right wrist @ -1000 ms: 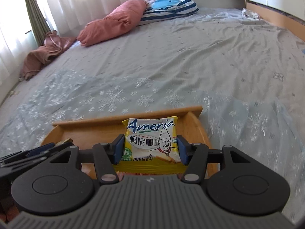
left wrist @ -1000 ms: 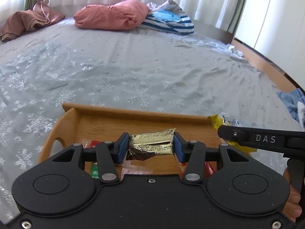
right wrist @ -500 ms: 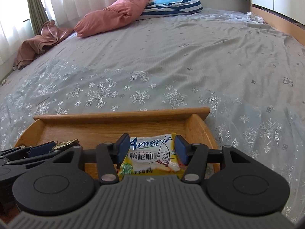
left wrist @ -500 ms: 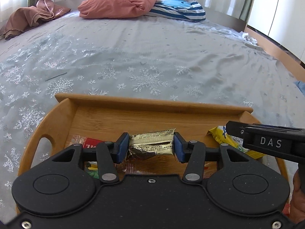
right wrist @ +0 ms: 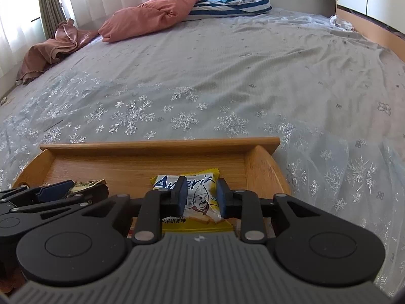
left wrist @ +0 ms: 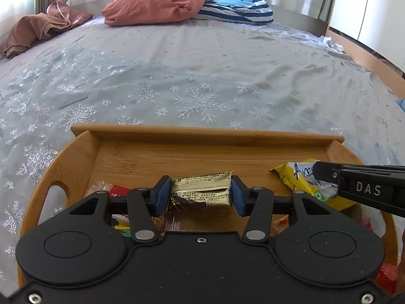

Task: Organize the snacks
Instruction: 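Carry the gold bar with the left tool while the right tool carries the Amerio pack over the tray, then open both tools to release the gold bar and Amerio pack on the tray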

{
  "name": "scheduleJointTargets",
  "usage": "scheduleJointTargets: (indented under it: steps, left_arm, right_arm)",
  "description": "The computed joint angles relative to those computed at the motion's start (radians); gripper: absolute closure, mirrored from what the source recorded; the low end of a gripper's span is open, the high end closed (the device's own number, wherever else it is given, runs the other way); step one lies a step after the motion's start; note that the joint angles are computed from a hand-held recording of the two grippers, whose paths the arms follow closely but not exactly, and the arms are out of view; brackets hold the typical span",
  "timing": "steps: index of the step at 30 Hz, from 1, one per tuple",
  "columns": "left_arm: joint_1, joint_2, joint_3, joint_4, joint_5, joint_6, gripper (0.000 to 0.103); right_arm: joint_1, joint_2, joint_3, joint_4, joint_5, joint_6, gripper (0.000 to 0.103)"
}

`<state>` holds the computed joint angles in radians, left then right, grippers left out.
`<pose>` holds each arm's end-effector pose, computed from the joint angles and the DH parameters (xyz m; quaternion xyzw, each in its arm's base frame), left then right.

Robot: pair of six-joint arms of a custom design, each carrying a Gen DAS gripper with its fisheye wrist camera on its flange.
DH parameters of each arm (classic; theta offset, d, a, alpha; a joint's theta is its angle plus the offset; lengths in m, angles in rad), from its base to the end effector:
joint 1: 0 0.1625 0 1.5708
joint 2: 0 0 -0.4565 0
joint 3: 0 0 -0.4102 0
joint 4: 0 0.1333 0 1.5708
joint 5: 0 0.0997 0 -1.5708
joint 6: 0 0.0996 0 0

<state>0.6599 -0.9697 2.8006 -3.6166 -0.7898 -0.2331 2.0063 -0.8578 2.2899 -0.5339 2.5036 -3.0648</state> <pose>-0.0848 -0.3233 0.0947 0.2671 0.8807 -0.2882 0.2645 0.1809 -0.2625 -0.0070 0.0044 -0.8561 0.3927 0.3360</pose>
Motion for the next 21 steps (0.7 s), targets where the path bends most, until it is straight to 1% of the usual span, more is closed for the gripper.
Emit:
scheduleJointTargets:
  steps: [5,8,9,13,16,17,18,20,21]
  left_arm:
    - [0.000,0.003,0.000,-0.004,0.002,0.004,0.054]
    - [-0.001,0.001,-0.001,0.004,0.003,0.002,0.050]
    - [-0.001,-0.002,-0.001,0.009,0.002,0.003,0.049]
    - [-0.012,-0.004,0.006,0.018,0.009,0.001,0.047]
    - [-0.026,-0.009,0.014,0.020,0.014,0.005,0.043]
    - [-0.033,-0.014,0.018,0.025,0.014,0.005,0.040]
    - [-0.039,-0.022,0.021,0.030,0.014,0.004,0.038]
    - [-0.048,-0.045,0.026,0.050,0.010,-0.001,0.037]
    - [-0.051,-0.059,0.028,0.064,0.007,-0.006,0.034]
  right_arm:
    - [-0.006,-0.003,0.000,0.014,-0.012,0.010,0.071]
    - [-0.005,-0.004,0.000,0.018,-0.012,0.017,0.069]
    - [-0.005,-0.005,0.001,0.020,-0.013,0.020,0.067]
    - [-0.009,-0.009,0.003,0.031,-0.025,0.029,0.066]
    - [-0.005,-0.005,-0.003,0.042,-0.020,0.037,0.066]
    - [-0.001,-0.004,-0.004,0.044,-0.017,0.040,0.066]
    - [0.004,-0.004,-0.004,0.042,-0.014,0.041,0.066]
    - [0.013,-0.003,-0.004,0.042,-0.010,0.044,0.065]
    - [0.018,-0.002,-0.004,0.043,-0.007,0.046,0.064]
